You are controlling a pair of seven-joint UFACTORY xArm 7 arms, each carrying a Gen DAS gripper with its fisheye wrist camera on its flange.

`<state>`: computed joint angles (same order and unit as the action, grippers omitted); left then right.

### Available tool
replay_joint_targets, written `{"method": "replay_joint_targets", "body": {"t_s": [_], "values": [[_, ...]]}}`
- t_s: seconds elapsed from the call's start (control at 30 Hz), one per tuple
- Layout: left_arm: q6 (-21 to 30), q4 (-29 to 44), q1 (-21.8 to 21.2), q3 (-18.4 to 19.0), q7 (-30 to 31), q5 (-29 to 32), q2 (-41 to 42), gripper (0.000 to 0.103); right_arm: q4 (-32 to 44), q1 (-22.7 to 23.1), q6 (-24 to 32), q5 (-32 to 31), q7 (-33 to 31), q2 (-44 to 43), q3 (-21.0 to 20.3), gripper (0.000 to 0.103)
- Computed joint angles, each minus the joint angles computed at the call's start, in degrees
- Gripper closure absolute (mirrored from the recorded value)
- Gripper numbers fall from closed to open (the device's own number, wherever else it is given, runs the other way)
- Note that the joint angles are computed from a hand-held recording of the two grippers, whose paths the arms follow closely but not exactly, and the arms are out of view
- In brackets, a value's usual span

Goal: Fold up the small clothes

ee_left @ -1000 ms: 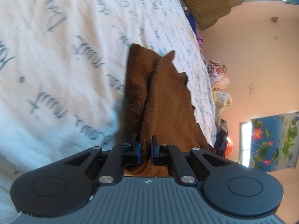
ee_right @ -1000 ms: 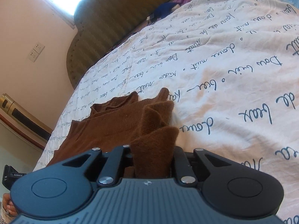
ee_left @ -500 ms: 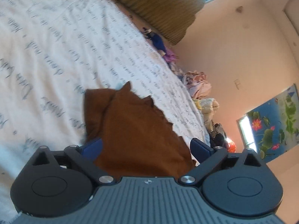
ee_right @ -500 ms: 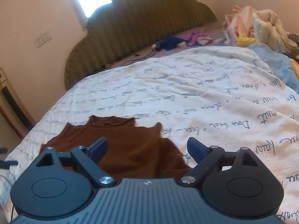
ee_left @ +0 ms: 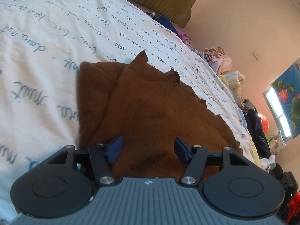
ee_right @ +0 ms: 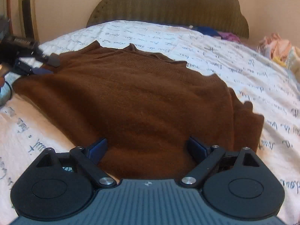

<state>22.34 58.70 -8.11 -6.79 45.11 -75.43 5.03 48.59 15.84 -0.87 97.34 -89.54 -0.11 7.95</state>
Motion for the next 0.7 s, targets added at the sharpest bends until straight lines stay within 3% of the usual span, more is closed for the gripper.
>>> {"method": "replay_joint_targets", "body": {"t_s": [0.03, 0.07, 0.13, 0.17, 0.23, 0.33, 0.4, 0.47, 0.53, 0.6, 0.63, 0.7], "values": [[2.31, -1.02, 0.85, 0.62, -0.47, -0.25, -1.58, 0.036, -1.57, -0.91, 2.58, -3.81, 6.0, -2.06, -0.87, 0.01], [4.9, -1.67, 1.74, 1.4, 0.72, -2.7, -2.98, 0.024, -2.64, -1.81, 5.06, -5.85, 10.67, -3.98, -1.97, 0.009], [6.62, -1.4, 2.48, 2.66, 2.77, -6.53, -4.21, 0.002, -2.54, -4.0, 11.02, -5.02, 12.81, -6.05, -4.81, 0.008], [5.04, -0.21, 2.32, 2.81, 1.89, -5.64, -3.66, 0.0, -1.11, -5.39, 13.66, -3.62, 12.1, -5.6, -6.02, 0.008], [4.93, 5.66, 2.44, 2.98, 0.08, -2.29, 0.02, 0.0, 4.14, -8.52, 17.98, -2.39, 14.01, -2.19, -7.41, 0.007], [8.22, 18.18, 3.25, 2.45, -10.36, 6.73, 9.6, 0.0, 19.59, -16.8, 35.45, -12.01, 27.18, 10.21, -5.96, 0.003], [10.37, 27.37, 3.8, 0.9, -14.49, 9.16, 16.71, 0.0, 31.58, -15.39, 40.16, -15.17, 33.02, 19.75, -8.73, 0.003], [13.1, 36.74, 4.34, -1.0, -17.11, 10.84, 23.81, 0.0, 43.57, -16.15, 41.48, -23.61, 42.05, 28.99, -7.36, 0.003], [15.85, 47.55, 2.5, -0.94, -23.03, 17.61, 31.61, 0.0, 53.58, -15.59, 45.69, -29.68, 49.88, 36.47, -8.65, 0.003], [20.28, 57.11, 0.04, 1.39, -30.45, 26.72, 37.78, 0.002, 58.86, -17.58, 51.95, -33.71, 51.34, 40.2, -7.39, 0.003], [21.3, 58.65, 0.69, 0.28, -31.7, 30.13, 38.81, 0.002, 57.91, -17.49, 53.38, -34.79, 48.99, 39.38, -8.24, 0.003], [22.12, 54.51, 2.04, -0.08, -27.84, 29.84, 35.64, 0.001, 55.13, -20.06, 53.81, -38.91, 44.9, 36.79, -6.69, 0.003]]}}
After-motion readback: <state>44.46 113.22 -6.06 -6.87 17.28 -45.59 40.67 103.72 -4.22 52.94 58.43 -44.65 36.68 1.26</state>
